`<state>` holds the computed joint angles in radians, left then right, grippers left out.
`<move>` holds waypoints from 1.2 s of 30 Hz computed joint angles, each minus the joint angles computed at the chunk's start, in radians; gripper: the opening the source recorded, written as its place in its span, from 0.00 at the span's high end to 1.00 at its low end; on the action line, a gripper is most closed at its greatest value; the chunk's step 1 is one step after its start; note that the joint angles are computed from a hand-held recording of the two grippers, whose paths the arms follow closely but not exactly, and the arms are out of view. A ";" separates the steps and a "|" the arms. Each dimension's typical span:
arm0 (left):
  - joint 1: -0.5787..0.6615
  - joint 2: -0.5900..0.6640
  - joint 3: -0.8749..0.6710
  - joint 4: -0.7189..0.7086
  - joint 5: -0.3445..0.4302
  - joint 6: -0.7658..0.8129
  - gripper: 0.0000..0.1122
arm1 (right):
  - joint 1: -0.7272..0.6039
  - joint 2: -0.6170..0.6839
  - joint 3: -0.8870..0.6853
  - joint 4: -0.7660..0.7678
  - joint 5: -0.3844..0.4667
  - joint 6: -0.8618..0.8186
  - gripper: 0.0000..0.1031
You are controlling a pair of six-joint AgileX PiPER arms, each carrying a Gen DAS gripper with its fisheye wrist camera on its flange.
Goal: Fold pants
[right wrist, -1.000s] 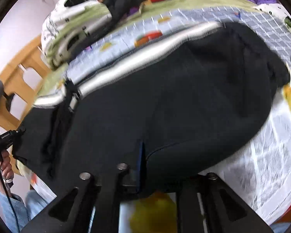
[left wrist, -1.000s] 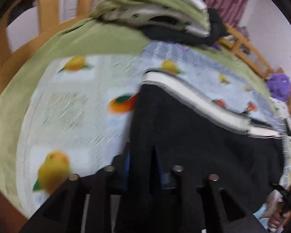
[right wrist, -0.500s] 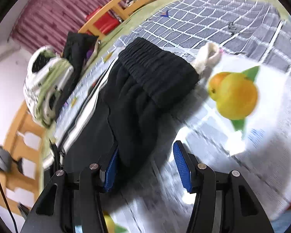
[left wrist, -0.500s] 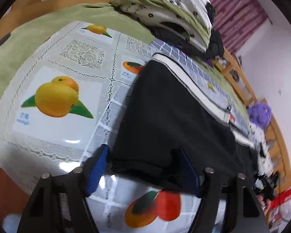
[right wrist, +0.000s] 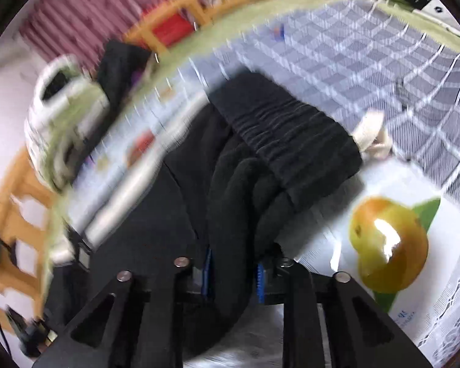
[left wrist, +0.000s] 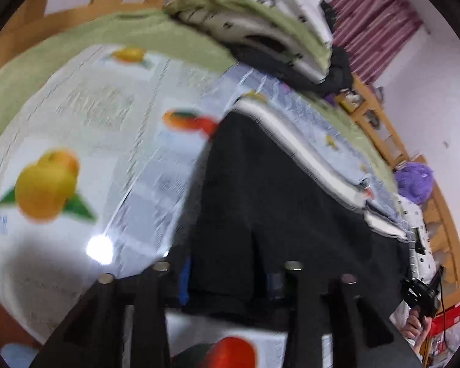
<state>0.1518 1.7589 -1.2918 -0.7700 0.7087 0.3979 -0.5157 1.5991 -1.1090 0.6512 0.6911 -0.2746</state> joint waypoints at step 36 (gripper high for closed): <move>-0.768 0.087 -0.427 0.509 0.061 -0.408 0.77 | 0.000 -0.406 0.231 -0.091 0.075 -0.122 0.57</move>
<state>-0.6158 1.8461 -1.7186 -0.2613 0.7695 -0.0099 -0.5161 1.1934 -0.8779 0.5602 0.7656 -0.3965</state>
